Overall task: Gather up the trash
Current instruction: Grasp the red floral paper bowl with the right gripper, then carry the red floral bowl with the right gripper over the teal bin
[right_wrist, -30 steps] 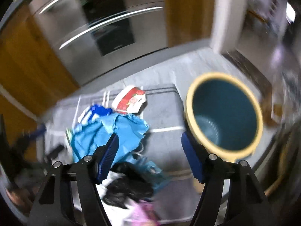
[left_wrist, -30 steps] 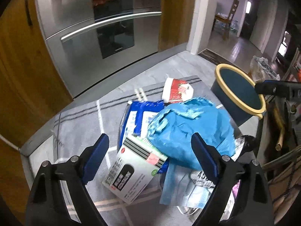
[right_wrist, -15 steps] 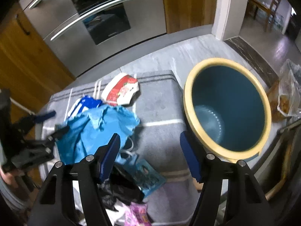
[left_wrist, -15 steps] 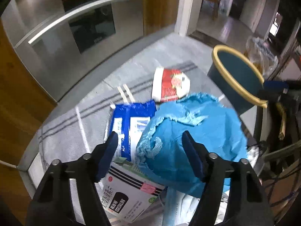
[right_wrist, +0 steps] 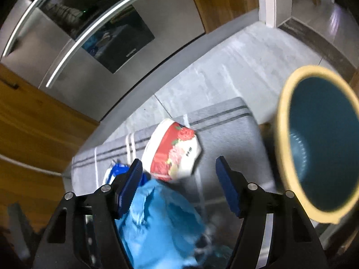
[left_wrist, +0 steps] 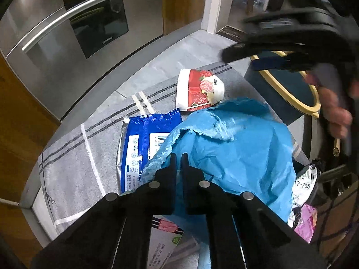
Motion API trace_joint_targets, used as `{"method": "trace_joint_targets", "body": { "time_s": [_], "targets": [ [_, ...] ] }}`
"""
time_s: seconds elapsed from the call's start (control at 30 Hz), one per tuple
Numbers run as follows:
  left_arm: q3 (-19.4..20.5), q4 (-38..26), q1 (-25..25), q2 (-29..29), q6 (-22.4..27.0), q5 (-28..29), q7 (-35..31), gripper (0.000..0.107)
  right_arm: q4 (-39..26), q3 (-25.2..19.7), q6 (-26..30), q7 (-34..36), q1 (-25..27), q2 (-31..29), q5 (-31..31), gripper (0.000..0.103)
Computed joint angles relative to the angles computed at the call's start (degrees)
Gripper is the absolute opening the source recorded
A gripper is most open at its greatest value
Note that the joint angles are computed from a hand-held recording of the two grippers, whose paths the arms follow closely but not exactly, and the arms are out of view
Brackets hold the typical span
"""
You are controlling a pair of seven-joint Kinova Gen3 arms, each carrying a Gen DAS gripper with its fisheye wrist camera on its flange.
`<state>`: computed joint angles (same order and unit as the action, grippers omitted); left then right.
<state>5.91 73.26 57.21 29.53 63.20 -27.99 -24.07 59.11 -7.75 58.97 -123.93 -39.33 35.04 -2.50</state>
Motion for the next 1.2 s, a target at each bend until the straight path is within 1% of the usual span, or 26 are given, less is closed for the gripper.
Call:
{"method": "trace_joint_targets", "body": {
  "time_s": [0.13,0.2,0.3,0.37,0.47,0.57,0.7,0.77,0.83,0.9,0.93,1.0,1.2],
  "targets": [
    [0.0,0.8,0.2,-0.5,-1.3,-0.6,-0.2,0.004,-4.3,-0.6,1.4,0.1,0.5,4.0,-1.9,0.072],
    [0.2,1.3,-0.2,-0.7,-2.1,-0.3,-0.3,0.004,-5.9,-0.5,1.9,0.0,0.7,5.4,-2.5,0.078],
    [0.3,1.9,-0.7,-1.1,-3.5,0.2,-0.3,0.004,-9.8,0.3,4.4,-1.8,0.4,8.2,-3.1,0.082],
    [0.3,2.3,-0.8,-1.3,-4.1,0.1,-0.3,0.004,-11.2,0.3,5.1,-2.4,0.5,9.4,-3.6,0.086],
    [0.3,2.5,-0.8,-1.4,-4.6,0.1,-0.5,0.004,-15.8,0.8,7.9,-2.9,-0.7,12.2,-3.2,0.090],
    [0.3,2.7,-1.1,-1.5,-4.9,0.4,-0.7,0.004,-19.7,1.4,11.3,-3.0,-1.8,14.4,-2.4,0.092],
    [0.4,2.9,-1.4,-1.5,-5.2,0.7,-0.8,0.004,-26.8,2.8,18.1,-3.0,-3.9,18.2,-0.7,0.093],
    [0.4,2.7,-1.5,-1.4,-5.1,0.8,-1.1,0.004,-26.7,3.0,18.4,-2.6,-4.3,18.5,-0.4,0.093],
    [0.4,2.5,-1.5,-1.2,-4.9,0.8,-1.4,0.004,-25.4,2.9,17.4,-2.2,-4.2,18.0,-0.4,0.089],
    [0.3,2.4,-1.5,-1.1,-4.8,0.8,-1.6,0.004,-24.0,2.7,16.7,-1.6,-4.0,17.1,-0.3,0.087],
    [0.2,2.5,-1.6,-1.2,-5.0,0.9,-1.6,0.004,-22.8,2.6,16.0,-1.6,-3.9,16.5,-0.4,0.087],
    [0.2,2.6,-1.5,-1.4,-5.3,0.8,-1.4,0.000,-20.6,2.5,14.8,-1.6,-3.5,15.1,-0.5,0.086],
    [-0.6,3.0,0.0,-2.4,-5.9,-1.9,0.5,0.000,-16.1,2.4,12.1,-1.9,-2.5,10.9,-0.1,0.085]
  ]
}}
